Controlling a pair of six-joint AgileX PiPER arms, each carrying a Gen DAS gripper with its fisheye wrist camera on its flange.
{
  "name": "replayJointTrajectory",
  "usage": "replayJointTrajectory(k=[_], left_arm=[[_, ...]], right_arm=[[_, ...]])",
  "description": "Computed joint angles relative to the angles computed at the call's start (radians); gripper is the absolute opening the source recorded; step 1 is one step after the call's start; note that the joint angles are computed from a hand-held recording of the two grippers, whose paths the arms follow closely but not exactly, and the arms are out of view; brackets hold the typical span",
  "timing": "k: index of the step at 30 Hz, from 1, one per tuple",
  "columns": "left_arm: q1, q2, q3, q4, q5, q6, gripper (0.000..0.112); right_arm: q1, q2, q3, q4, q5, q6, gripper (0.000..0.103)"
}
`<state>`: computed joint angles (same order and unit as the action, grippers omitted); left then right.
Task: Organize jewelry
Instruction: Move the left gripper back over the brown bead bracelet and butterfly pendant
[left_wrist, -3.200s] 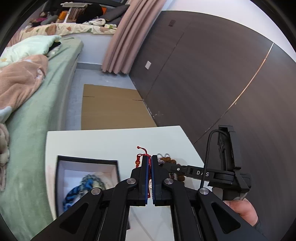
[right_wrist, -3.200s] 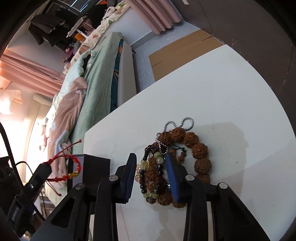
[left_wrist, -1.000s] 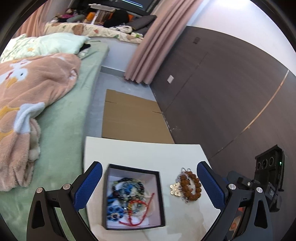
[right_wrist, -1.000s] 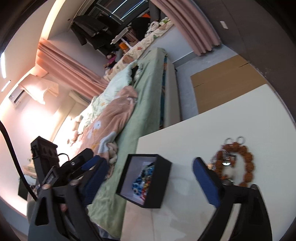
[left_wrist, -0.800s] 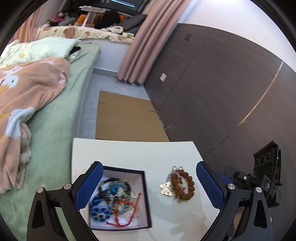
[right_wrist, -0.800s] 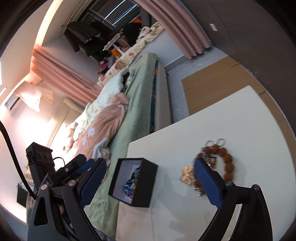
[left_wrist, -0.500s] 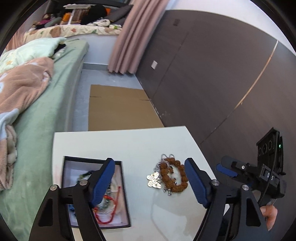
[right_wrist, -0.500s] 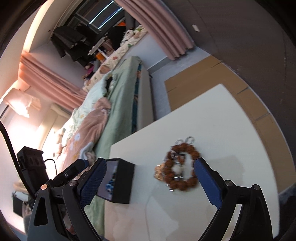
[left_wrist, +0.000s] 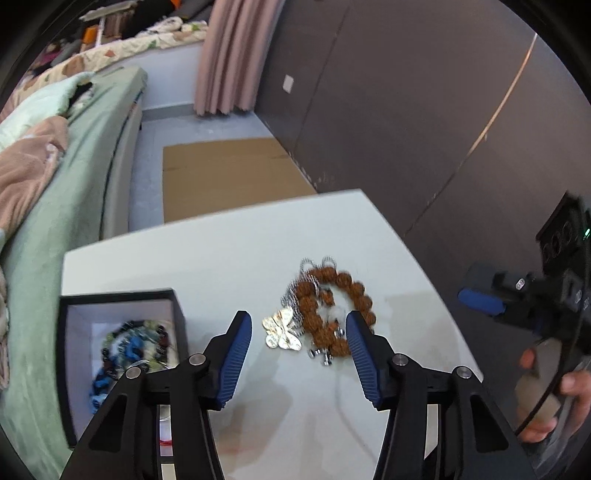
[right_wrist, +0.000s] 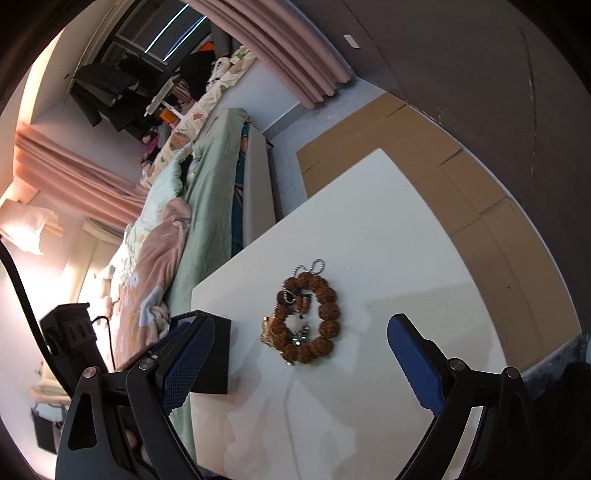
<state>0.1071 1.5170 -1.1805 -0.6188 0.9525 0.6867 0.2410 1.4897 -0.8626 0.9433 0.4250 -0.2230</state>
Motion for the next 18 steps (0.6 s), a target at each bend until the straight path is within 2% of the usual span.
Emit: replayJointTrajectory(k=[3, 11, 18], left_arm=[[-0.049, 0.016, 0.014, 0.054, -0.03, -0.042, 0.04], [-0.179, 0.08, 0.02, 0.301, -0.11, -0.213, 0.04], [-0.22, 0.113, 0.025, 0.385, -0.156, -0.265, 0.04]], right_arm=[[-0.025, -0.007, 0.011, 0.019, 0.021, -0.02, 0.096], [-0.055, -0.022, 0.026, 0.041, 0.052, -0.057, 0.096], [-0.089, -0.026, 0.038, 0.085, 0.07, -0.106, 0.096]])
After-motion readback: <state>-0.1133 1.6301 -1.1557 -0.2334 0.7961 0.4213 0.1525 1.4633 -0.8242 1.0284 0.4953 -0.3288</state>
